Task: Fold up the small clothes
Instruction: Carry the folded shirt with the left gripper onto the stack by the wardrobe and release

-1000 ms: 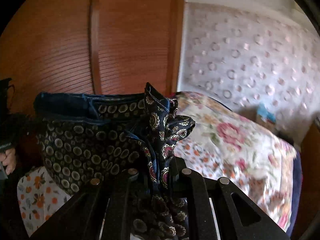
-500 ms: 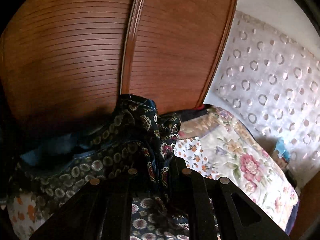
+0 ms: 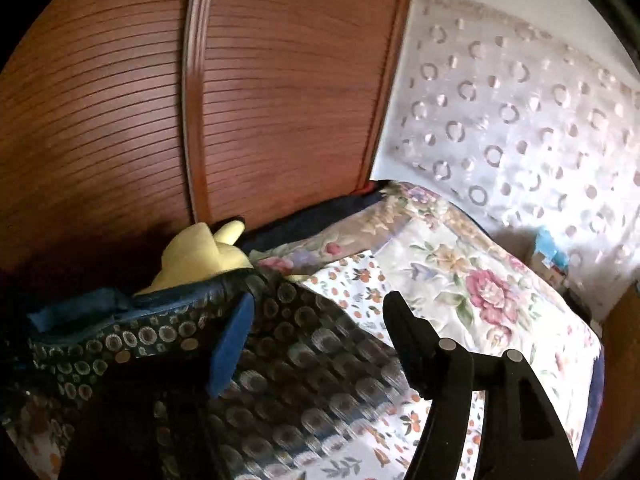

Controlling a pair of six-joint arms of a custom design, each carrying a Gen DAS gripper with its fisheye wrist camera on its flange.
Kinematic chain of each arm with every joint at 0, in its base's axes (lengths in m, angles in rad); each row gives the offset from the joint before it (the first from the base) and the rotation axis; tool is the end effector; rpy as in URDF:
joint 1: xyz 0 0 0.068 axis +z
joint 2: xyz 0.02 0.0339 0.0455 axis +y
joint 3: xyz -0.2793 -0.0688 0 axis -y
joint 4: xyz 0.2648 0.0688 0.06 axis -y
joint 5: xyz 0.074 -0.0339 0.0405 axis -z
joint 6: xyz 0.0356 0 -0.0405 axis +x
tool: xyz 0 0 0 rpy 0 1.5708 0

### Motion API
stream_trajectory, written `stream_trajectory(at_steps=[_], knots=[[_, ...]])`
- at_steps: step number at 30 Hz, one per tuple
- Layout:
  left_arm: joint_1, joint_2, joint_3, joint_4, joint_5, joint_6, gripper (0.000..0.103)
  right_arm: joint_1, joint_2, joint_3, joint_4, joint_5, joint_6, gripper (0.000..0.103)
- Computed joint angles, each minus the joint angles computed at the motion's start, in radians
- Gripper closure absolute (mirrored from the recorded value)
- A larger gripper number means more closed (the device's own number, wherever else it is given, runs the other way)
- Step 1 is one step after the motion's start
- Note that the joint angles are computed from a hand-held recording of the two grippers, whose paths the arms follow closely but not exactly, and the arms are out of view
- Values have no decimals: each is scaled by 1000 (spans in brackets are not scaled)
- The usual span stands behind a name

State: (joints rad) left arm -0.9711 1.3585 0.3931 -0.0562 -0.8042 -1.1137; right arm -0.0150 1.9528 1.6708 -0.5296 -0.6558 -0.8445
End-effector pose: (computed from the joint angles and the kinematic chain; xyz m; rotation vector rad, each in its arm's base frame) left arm 0.1412 -0.1611 0.1188 -0.4175 2.1648 -0.0632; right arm 0.4658 0.0147 0.2825 -1.1495 1.8764 0.3119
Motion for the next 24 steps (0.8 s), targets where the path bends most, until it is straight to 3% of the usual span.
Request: stream_trajectory(at_steps=[1, 3, 4, 7, 12, 15, 20, 24], knots=[[-4, -12, -2, -11, -7, -2, 61, -1, -23, -51, -1, -13, -14, 34], [-32, -38, -3, -45, -38, -20, 51, -4, -25, -97, -18, -39, -46, 34], [-51, -42, 12, -92, -62, -42, 40, -10, -22, -122, -25, -50, -72, 34], [-102, -38, 60, -206, -125, -98, 26, -18, -19, -187, -42, -53, -136, 34], [-145, -22, 120, -280, -148, -107, 23, -7, -4, -260, 45, 10, -89, 34], [-177, 2, 159, -308, -166, -113, 22, -26, -32, -277, 43, -20, -48, 34], [-230, 52, 236, -385, -189, -151, 22, -147, -160, -397, 38, -118, -85, 34], [-262, 110, 301, -379, -186, -139, 22, -335, -283, -512, -43, -225, -224, 34]])
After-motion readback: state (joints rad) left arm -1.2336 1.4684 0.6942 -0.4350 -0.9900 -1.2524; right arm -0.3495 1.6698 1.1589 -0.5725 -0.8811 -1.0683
